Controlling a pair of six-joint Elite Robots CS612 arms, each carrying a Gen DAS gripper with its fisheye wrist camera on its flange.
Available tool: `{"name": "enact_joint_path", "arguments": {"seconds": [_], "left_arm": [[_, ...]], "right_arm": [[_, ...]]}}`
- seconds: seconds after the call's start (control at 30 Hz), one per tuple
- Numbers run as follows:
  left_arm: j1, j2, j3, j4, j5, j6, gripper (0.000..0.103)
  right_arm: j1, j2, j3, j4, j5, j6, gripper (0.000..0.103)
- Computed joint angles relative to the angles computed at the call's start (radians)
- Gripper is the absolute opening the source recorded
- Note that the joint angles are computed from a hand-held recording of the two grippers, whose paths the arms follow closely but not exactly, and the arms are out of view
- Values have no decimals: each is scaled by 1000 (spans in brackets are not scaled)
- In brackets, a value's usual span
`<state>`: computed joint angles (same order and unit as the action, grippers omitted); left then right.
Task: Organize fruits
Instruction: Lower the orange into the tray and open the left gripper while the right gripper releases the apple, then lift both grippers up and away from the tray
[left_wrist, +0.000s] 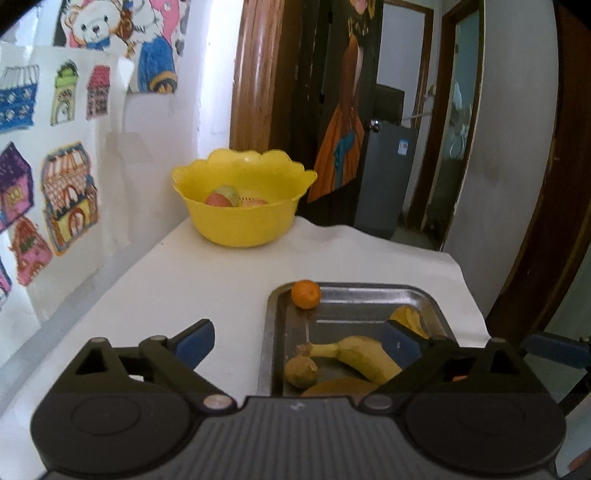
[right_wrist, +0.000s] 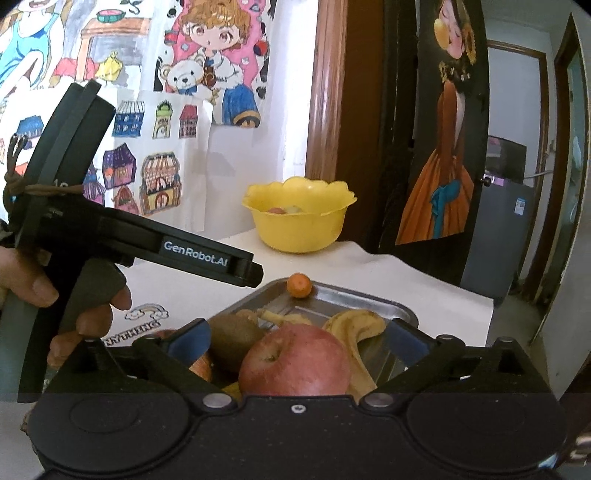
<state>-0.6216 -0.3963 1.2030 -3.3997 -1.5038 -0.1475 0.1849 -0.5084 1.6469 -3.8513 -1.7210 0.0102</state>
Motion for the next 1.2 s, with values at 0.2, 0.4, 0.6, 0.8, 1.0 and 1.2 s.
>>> {"name": "enact_joint_path", "arguments": {"seconds": [0.2,0.4,0.6,0.8,1.0,1.2], "left_arm": [[-5,-21,41,-66,46,6,102],[-7,-43,89,-129,92,16,102],[-2,-75,164,-209,115,25,102],[7,-112,248,-297,137,21,102],[14,-143,325,-394,150,29,102],[21,-163,390,-476,152,62,103]], "right_arm": [[14,-15,12,-12,-28,-10,102],[28,-31,32,-41,-57,7,102],[61,-50,50,-65,-127,40,102],[95,-66,71,-105,-191,78,102],[129,-82,90,-138,-246,97,102],[166,-85,96,-158,-331,112,102]]}}
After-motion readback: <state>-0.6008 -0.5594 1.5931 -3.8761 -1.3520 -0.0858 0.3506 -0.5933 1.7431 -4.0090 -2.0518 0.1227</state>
